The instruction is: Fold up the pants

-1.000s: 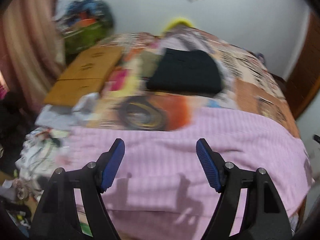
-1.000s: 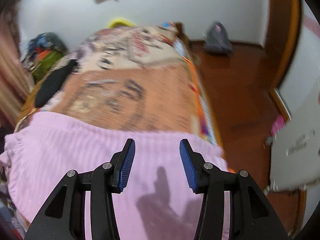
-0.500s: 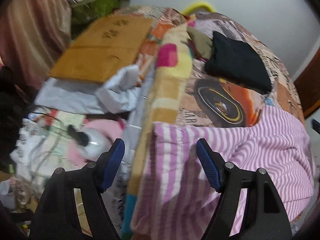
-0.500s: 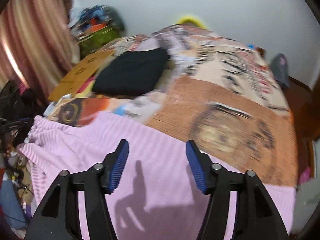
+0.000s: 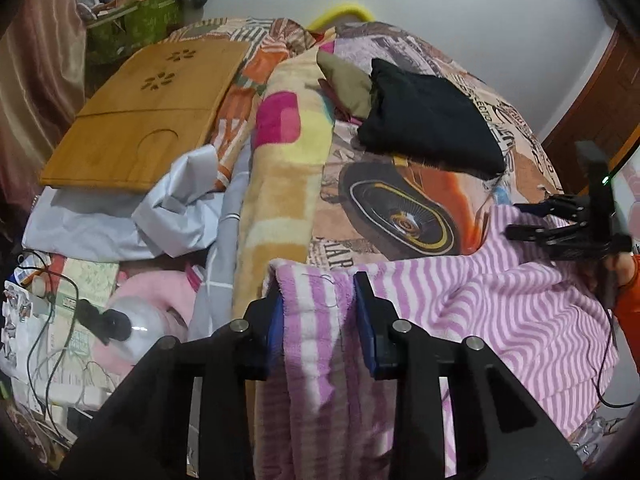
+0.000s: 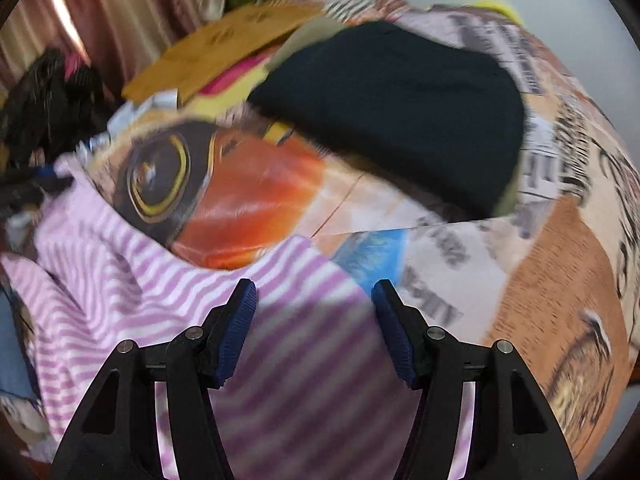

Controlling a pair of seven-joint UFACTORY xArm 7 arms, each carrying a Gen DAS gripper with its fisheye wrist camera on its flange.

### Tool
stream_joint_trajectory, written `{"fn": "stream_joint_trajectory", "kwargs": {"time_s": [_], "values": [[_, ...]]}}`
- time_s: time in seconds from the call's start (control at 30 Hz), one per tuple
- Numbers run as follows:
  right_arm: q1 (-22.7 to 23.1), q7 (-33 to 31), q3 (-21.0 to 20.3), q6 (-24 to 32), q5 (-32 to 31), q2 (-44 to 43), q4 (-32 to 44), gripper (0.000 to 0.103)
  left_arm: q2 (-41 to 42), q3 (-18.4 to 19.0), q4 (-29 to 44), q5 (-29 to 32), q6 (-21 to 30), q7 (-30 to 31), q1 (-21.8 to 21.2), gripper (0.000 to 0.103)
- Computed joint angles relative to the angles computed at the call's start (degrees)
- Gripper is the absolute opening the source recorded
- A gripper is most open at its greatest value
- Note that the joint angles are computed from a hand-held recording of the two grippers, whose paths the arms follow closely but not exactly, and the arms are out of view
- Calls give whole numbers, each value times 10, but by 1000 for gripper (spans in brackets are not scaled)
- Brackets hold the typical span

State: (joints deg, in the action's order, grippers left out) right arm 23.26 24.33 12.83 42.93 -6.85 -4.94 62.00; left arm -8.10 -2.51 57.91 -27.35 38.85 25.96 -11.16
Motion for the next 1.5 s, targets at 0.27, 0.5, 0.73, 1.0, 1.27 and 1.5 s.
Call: {"fn": "stream_joint_trajectory", "kwargs": {"time_s": [0.27,0.5,0.73,1.0,1.27,1.5], "values": [[8,75,16,0,-112,-14,-2,11,-2,12,27,-29,10,31,6,31],[0,142,16,14,-192,26,53,10,76,-7,105,25,11,-10,16,31],[5,140,-8,25,-144,52,78,6,110,-18,136,47,47,-46,36,37],[9,183,28,47,-156,-77,6,31,-30,9,39,39,32,0,34,48],[-9,280,96,102,-125,-265,-96,44,-166,53,-83,13,88,46,19,57],[-11,388,139,208,-46,-436,-194,45,-192,53,-145,4,82,49,3,58]]}}
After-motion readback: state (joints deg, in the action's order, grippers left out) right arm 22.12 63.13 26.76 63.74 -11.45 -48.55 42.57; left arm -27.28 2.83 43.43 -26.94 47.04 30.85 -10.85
